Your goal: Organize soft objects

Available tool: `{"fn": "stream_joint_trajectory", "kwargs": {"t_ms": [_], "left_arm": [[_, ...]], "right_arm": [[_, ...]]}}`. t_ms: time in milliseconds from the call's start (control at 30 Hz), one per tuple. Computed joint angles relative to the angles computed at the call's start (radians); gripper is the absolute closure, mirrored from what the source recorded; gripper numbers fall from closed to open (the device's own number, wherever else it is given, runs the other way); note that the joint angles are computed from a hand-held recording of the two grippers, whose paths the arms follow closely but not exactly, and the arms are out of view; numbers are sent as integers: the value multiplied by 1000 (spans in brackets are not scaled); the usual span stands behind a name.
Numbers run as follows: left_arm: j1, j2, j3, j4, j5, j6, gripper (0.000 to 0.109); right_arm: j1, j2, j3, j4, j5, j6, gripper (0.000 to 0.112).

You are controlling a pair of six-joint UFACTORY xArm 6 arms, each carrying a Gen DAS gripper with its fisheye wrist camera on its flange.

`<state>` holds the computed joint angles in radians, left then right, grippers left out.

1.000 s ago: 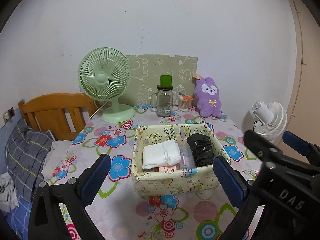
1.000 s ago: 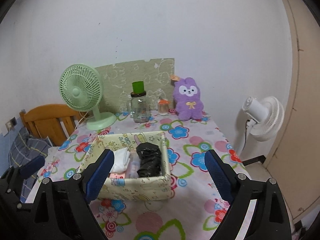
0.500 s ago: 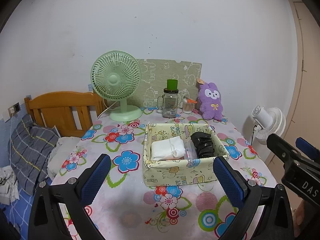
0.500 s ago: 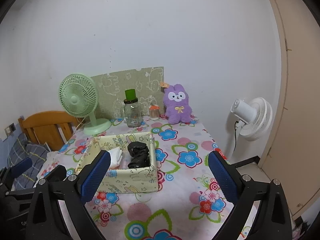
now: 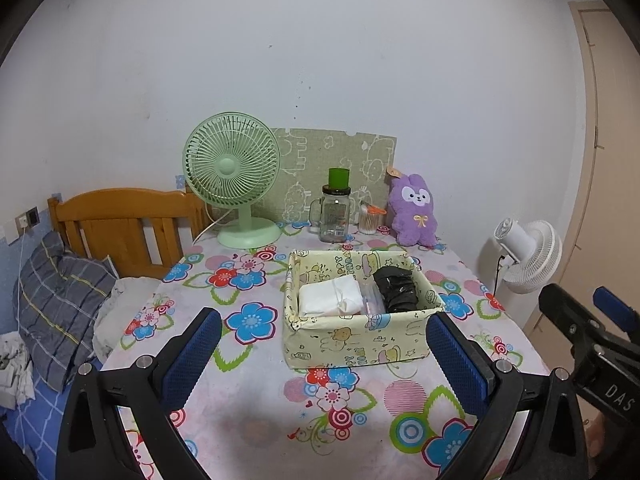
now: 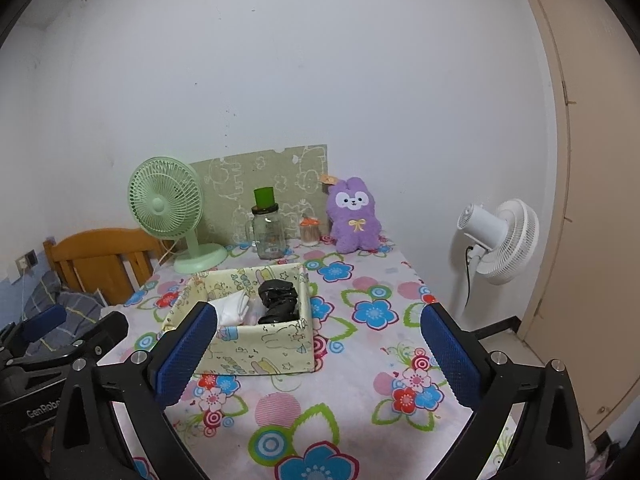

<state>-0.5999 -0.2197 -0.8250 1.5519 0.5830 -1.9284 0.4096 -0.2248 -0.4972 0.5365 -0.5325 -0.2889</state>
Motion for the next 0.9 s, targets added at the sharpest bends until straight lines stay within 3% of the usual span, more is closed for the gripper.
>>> {"fn": "stream_joint_trajectory", "kwargs": {"t_ms": [400, 900], "left_arm": [[-5, -11, 11, 6, 22, -27, 6], [-3, -6, 11, 20, 35, -44, 6]], "right_arm": [[-36, -12, 16, -137, 24, 90, 10], [-38, 6, -2, -172, 56, 112, 10]]}}
